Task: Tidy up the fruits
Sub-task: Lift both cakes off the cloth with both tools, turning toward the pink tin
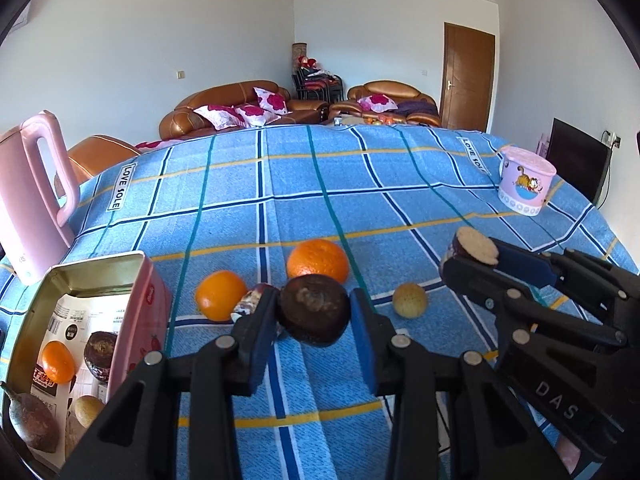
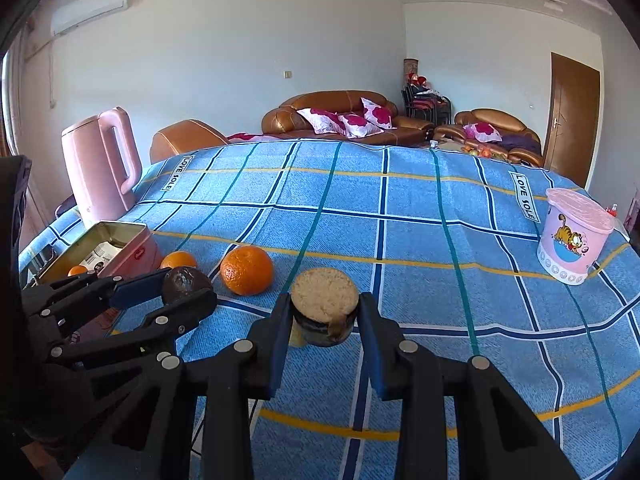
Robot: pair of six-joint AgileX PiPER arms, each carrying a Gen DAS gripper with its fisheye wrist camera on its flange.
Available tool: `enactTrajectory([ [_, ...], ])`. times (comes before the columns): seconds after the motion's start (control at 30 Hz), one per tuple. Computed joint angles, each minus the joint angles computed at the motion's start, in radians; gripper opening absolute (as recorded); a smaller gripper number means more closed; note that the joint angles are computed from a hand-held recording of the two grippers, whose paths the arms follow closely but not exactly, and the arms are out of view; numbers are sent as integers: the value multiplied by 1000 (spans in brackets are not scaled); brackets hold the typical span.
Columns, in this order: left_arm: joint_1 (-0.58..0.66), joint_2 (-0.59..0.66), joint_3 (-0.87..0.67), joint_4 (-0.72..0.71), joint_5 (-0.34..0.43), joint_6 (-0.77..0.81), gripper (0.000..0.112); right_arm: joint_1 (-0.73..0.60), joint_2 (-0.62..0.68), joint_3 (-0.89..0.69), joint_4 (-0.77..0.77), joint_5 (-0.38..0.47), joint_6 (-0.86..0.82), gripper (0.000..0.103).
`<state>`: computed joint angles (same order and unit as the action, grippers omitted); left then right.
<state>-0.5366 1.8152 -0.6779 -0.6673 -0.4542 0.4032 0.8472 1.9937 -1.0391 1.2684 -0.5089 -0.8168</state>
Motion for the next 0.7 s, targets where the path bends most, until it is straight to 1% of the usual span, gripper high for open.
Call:
enactTrajectory([
  [0.27,-6,-20,46,53,-71,-73,38,6,-15,30,-90,-21,85,35],
  [0.7,-25,-42,103,68,-177,-123,38,22,-28,66,-168,-71,166,35],
])
